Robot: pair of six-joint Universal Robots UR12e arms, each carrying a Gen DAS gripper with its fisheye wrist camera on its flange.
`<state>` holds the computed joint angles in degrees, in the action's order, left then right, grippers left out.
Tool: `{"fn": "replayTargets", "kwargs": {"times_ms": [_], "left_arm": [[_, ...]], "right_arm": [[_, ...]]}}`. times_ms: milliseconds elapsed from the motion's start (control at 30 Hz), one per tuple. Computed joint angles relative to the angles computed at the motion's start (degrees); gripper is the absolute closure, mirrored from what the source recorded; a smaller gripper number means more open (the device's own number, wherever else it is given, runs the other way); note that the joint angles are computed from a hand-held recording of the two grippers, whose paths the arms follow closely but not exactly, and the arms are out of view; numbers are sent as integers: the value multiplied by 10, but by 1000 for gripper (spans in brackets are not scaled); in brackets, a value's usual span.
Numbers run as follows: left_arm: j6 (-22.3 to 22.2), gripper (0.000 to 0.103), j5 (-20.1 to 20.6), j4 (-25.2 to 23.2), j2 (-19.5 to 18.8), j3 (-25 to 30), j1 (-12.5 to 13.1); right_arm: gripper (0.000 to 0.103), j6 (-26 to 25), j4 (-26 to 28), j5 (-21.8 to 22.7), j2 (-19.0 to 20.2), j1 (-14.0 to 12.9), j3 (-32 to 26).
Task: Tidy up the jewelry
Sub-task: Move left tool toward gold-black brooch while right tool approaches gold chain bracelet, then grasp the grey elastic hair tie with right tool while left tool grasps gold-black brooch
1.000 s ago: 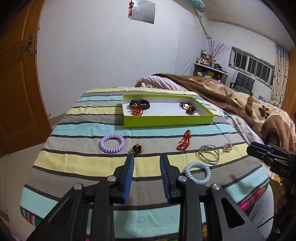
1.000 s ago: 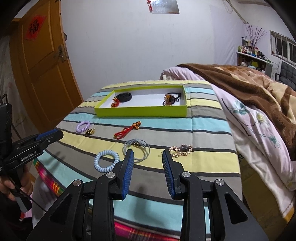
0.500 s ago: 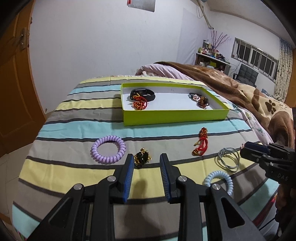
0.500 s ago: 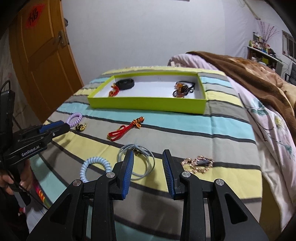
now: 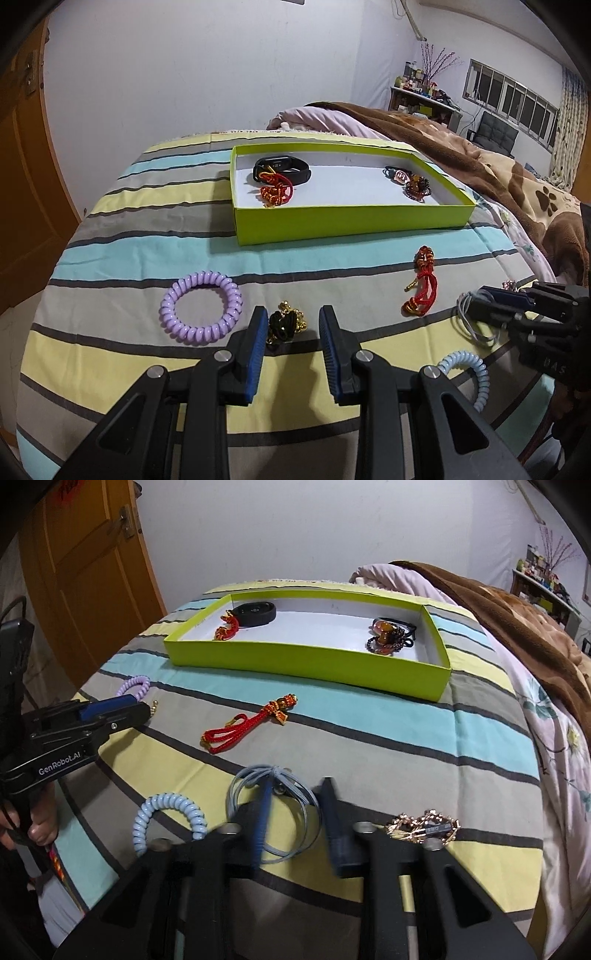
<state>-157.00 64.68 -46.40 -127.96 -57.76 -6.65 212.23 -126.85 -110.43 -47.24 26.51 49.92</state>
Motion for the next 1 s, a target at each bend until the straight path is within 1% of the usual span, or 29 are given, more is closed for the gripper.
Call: {"fn": "replayTargets", "kwargs": {"times_ms": [67, 133, 200, 233, 333, 500, 800, 1000], "left_arm": [[6, 73, 6, 2, 0, -1, -2], [10, 73, 12, 4, 0, 0, -4], [13, 78, 17, 7, 1, -3, -4], [12, 82, 20, 9, 0, -2, -5], [11, 84, 15, 5, 0, 0, -3], [12, 85, 13, 12, 5, -9, -1], [-7, 85, -16, 28, 21, -28, 8], [-17, 85, -32, 48, 33, -37, 11]], "right_arm": [[99, 0, 2, -1, 1, 0, -2], [100, 0, 0, -3, 0, 0, 0], [101, 1, -1, -2, 0, 0, 1], [101, 1, -2, -2, -1, 0, 2], [101, 2, -9, 0, -5, 1, 8], [101, 6, -19, -6, -10, 3, 17], [101, 13, -47, -24, -24, 7, 36], [101, 15, -71, -40, -31, 12, 43]]}}
